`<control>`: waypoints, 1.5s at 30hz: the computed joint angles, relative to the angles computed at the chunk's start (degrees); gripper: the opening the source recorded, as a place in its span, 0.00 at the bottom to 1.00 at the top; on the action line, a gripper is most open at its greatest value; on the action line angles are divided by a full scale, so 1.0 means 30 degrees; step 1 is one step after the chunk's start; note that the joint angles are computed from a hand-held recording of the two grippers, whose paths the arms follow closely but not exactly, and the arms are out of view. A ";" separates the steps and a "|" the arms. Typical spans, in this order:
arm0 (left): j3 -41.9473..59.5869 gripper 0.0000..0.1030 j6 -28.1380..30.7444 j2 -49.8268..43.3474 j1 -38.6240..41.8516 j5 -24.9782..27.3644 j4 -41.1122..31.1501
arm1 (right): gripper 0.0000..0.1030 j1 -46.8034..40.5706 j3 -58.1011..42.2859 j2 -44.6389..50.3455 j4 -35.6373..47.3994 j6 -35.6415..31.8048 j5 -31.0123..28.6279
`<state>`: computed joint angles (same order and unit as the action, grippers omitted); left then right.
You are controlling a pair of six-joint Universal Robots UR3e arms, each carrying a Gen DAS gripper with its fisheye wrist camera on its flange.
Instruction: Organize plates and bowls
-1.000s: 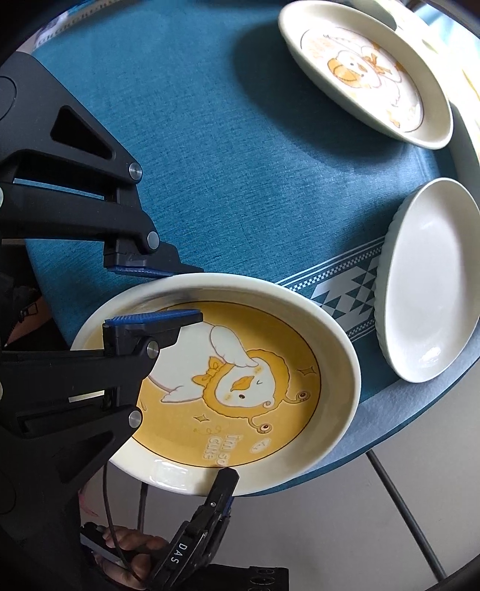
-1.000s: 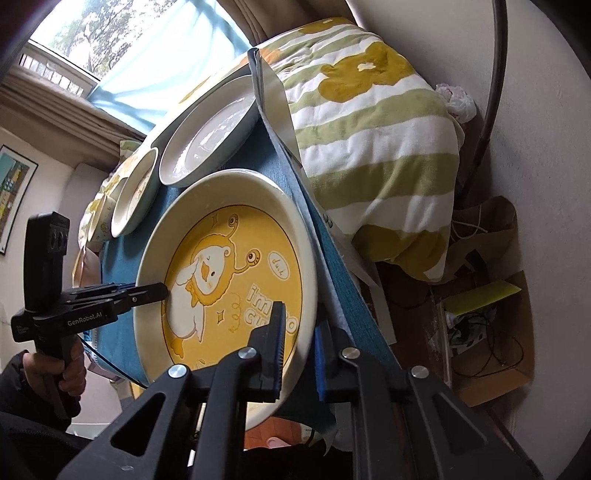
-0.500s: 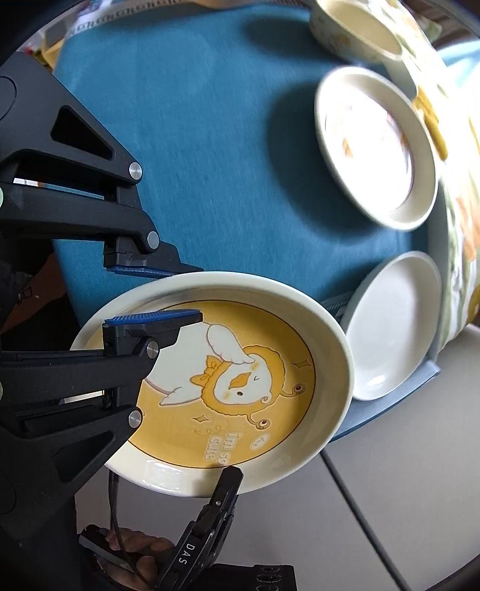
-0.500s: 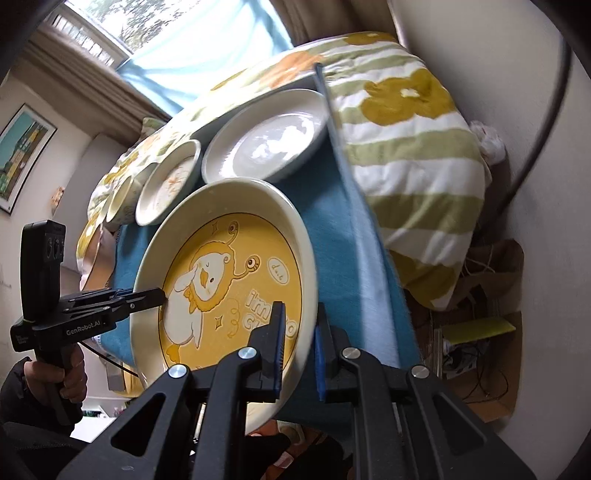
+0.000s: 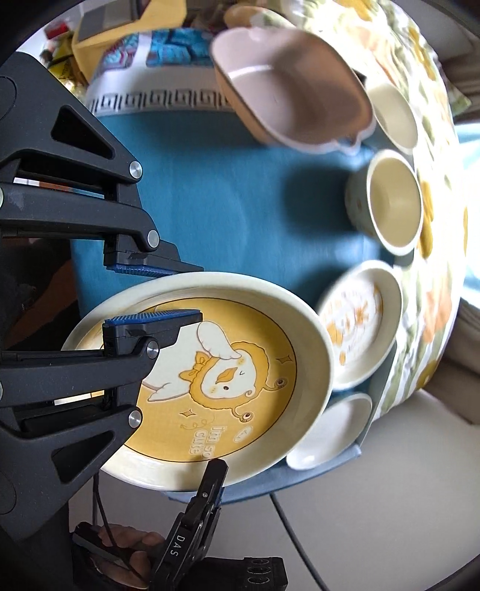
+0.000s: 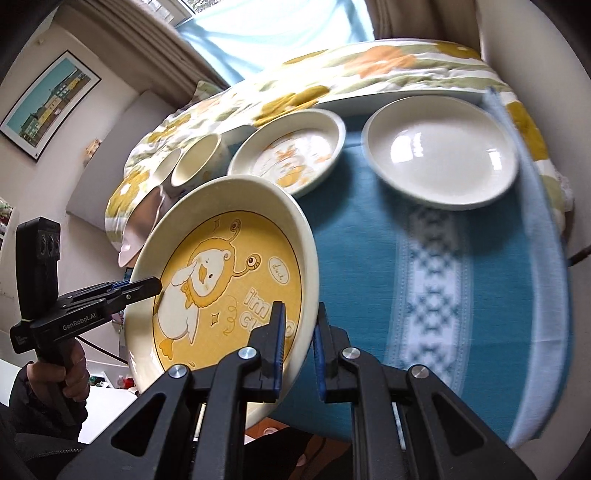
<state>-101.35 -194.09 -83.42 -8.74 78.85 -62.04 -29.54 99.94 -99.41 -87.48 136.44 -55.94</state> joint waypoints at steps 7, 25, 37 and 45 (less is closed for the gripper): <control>-0.4984 0.13 0.5860 0.5521 0.6372 -0.2052 -0.3066 | 0.12 0.4618 0.2879 0.0858 -0.6012 0.5506 -0.0359; -1.0034 0.13 1.5193 1.0007 1.4670 -0.5822 -0.6689 | 0.12 0.6253 0.6529 0.1317 -1.2279 0.8295 -0.0024; -0.9259 0.13 1.3737 0.8495 1.3486 -0.5523 -0.5943 | 0.12 0.6195 0.5664 0.1580 -1.0940 0.8771 -0.0272; -0.8326 0.15 1.1487 0.6815 1.1454 -0.4274 -0.4419 | 0.39 0.5649 0.6743 0.0705 -1.1472 0.9354 0.0394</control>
<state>-126.33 -159.63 -62.97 25.62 66.03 -75.30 -12.59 120.17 -97.30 -121.90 164.50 -54.76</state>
